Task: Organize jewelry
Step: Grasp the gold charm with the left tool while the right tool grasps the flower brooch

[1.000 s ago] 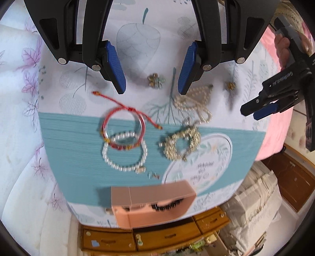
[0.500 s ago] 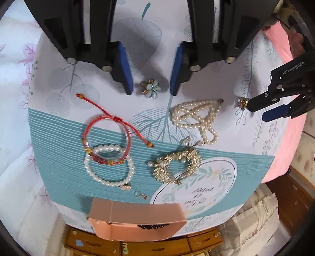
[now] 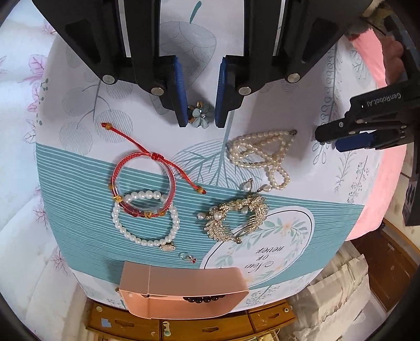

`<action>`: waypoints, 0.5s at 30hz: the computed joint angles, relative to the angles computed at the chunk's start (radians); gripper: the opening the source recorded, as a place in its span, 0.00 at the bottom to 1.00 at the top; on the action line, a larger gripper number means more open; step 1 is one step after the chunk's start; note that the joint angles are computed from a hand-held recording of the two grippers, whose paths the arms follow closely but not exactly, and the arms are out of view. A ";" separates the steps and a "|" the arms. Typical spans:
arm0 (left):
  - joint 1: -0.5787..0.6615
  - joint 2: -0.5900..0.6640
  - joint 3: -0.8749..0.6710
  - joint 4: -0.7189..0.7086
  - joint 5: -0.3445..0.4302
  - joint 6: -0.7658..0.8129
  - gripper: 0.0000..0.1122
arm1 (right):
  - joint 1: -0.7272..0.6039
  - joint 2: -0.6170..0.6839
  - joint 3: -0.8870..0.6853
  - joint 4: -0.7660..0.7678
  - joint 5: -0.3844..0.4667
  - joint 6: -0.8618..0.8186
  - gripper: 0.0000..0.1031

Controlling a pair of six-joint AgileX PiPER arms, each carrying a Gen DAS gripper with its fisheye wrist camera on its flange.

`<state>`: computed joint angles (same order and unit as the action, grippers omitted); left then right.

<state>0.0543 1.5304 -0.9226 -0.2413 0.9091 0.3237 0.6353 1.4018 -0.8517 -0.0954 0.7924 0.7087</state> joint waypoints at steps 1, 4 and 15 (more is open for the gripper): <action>-0.002 0.002 0.001 -0.003 -0.003 -0.002 0.38 | -0.001 -0.004 0.001 0.001 -0.003 -0.002 0.19; -0.010 0.000 0.004 0.000 -0.005 0.000 0.26 | -0.005 -0.012 0.007 0.017 -0.006 -0.010 0.19; -0.042 -0.019 0.016 0.013 -0.006 0.002 0.14 | -0.011 -0.028 0.026 0.037 -0.024 -0.019 0.19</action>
<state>0.0119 1.5112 -0.9063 -0.2288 0.9034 0.3258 0.6242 1.3735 -0.8254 -0.0587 0.7680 0.6895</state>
